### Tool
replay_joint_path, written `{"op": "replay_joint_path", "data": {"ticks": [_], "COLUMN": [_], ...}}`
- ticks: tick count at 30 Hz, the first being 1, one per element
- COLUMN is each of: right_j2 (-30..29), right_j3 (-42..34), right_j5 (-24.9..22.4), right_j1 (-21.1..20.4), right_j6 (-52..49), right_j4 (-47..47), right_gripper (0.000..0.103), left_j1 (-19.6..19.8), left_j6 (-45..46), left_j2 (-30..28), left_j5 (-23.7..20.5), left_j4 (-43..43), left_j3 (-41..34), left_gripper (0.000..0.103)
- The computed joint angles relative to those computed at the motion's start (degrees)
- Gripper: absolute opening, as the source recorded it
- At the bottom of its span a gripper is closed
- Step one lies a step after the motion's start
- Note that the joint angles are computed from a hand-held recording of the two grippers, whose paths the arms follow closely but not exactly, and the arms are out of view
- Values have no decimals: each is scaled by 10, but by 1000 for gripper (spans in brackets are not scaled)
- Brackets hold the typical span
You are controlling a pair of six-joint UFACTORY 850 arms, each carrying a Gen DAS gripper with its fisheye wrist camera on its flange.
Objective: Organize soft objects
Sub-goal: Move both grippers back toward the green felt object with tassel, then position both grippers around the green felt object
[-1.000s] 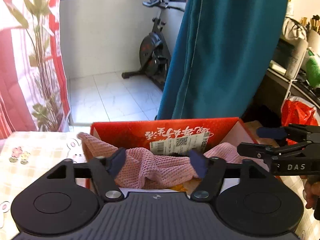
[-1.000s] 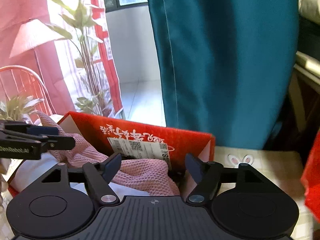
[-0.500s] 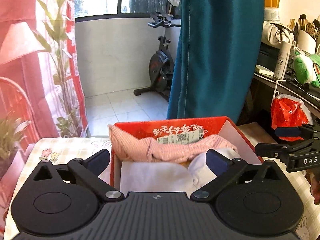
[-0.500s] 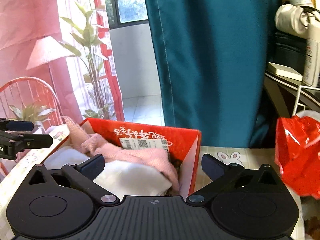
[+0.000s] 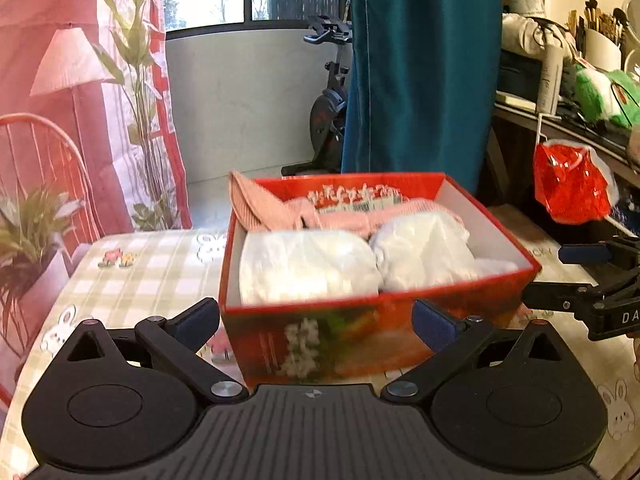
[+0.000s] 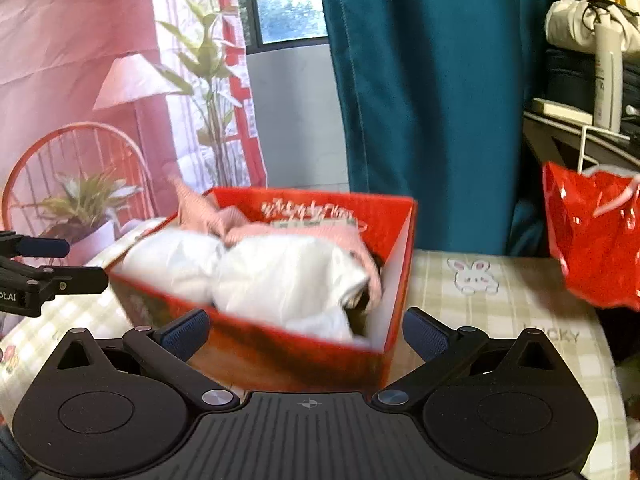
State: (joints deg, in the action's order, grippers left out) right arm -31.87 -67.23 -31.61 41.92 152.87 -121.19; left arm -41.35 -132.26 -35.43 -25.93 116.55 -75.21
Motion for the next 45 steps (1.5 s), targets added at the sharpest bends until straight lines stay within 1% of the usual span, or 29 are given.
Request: {"op": "replay_joint_path", "data": {"ticks": [4,8,18,22,26,27,29,33,35,37,41,45], "right_j2": [4,1,-9,-14,-18,-19,-22,-28,-30,-31,-34,-36], "right_j3": [28,43,71,79,88,89,89,87,87,85,81,81], "right_j5": [-7,1,25,34,33,33,33,34,34,36,35,31], "right_j1": [12,22,26,24,25,25,25,25,24,23,24,24], "right_j6": [28,8,-1,23,60,67,82,108,127,143,151,164], "right_j4": [-24,-20,-32,-49,-81,-87,-99,-116,-132,-146,-161,-178], "right_gripper": [102,102,100,97,96,95,88,84,78,77,74,74], "left_j1": [-7,-12,-21,-25,-25,-25,-26,-26,-26,-27,-27,-27], "left_j6": [-47,-95,-142,-152,-171,-176,-184,-191,-198,-201,-200,-216], "left_j2": [3,-2,-22,-31,-38,-40,-43,-47,-49,-50,-53,-57], "left_j5": [-9,-8,8,12,19,21,25,33,36,38,52,63], "left_j4": [23,37,38,41,54,59,68,76,82,83,85,101], "left_j3": [23,34,38,36,34,33,31,27,25,23,17,9], "left_gripper": [103,103,103,103,102,102,101,100,99,99,95,93]}}
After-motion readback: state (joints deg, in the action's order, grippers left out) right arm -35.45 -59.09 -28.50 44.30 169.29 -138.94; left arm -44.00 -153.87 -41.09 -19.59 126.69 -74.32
